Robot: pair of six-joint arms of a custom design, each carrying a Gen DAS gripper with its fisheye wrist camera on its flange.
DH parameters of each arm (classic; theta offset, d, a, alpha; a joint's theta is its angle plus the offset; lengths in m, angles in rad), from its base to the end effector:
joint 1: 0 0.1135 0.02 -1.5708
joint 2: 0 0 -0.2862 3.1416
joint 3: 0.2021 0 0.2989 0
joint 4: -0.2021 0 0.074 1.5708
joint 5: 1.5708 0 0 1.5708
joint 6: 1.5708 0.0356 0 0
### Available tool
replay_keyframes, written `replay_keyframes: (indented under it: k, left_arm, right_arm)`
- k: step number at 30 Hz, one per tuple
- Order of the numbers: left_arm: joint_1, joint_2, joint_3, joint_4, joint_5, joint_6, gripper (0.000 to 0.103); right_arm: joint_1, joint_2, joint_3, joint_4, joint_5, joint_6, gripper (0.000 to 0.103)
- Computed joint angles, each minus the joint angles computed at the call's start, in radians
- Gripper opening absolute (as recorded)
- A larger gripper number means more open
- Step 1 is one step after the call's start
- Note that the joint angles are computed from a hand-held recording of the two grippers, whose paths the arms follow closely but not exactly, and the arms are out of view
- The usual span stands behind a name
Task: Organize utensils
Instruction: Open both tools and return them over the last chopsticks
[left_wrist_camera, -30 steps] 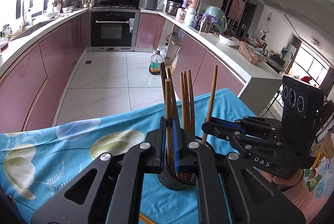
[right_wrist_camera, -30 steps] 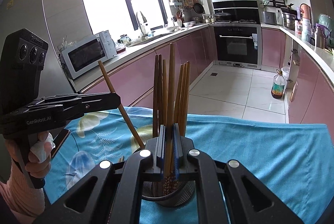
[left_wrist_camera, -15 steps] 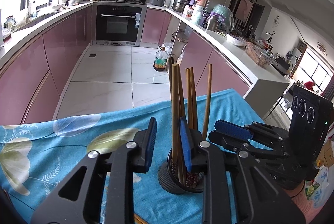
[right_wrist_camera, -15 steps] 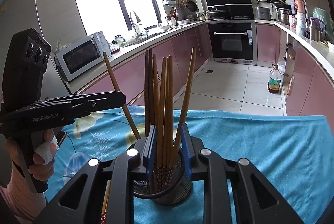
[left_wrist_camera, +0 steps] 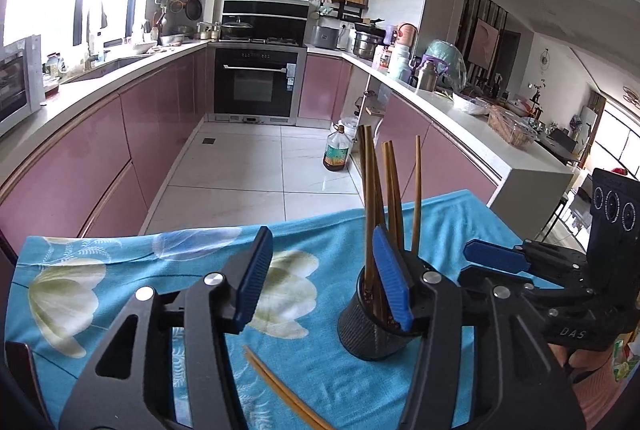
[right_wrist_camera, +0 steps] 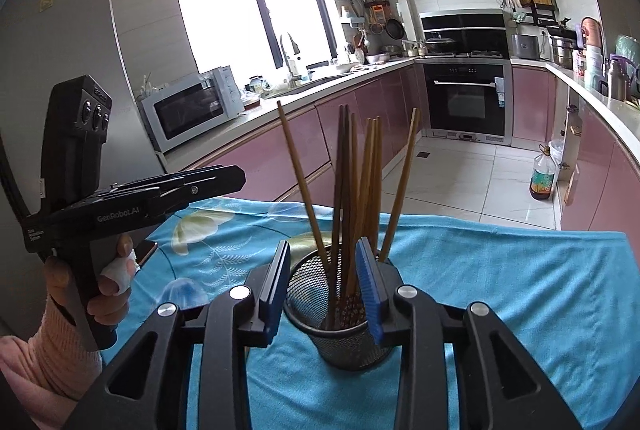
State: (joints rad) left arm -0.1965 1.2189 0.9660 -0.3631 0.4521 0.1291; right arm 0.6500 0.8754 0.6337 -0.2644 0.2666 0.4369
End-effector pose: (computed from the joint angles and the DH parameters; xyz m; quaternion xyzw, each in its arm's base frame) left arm 0.2975 -0.0751 0.3057 0.2419 0.8375 -0.2140 0.4408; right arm 0.1888 0.1318 0.2689 -0.0237 0.8563 0.1621 0.4898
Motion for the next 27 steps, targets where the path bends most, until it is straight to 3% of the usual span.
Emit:
replay_keyframes:
  k: [4,8,18,27]
  left_arm:
    - [0.085,-0.084,-0.087,-0.007,0.031,0.033,0.067]
    - [0.181,-0.127,-0.165,-0.028,0.045,0.075,0.074]
    - [0.331,-0.088,-0.295,-0.032,0.028,0.161,0.074]
    - [0.344,-0.088,-0.345,-0.015,0.015,0.149,0.074]
  right_arm:
    - [0.077,-0.034,-0.028,0.010,-0.018,-0.011,0.039]
    - [0.145,0.049,-0.031,0.018,-0.026,0.008,0.039]
    - [0.210,0.387,0.025,0.091,-0.091,0.107,0.039]
    - [0.238,0.472,0.052,0.074,-0.066,0.140,0.037]
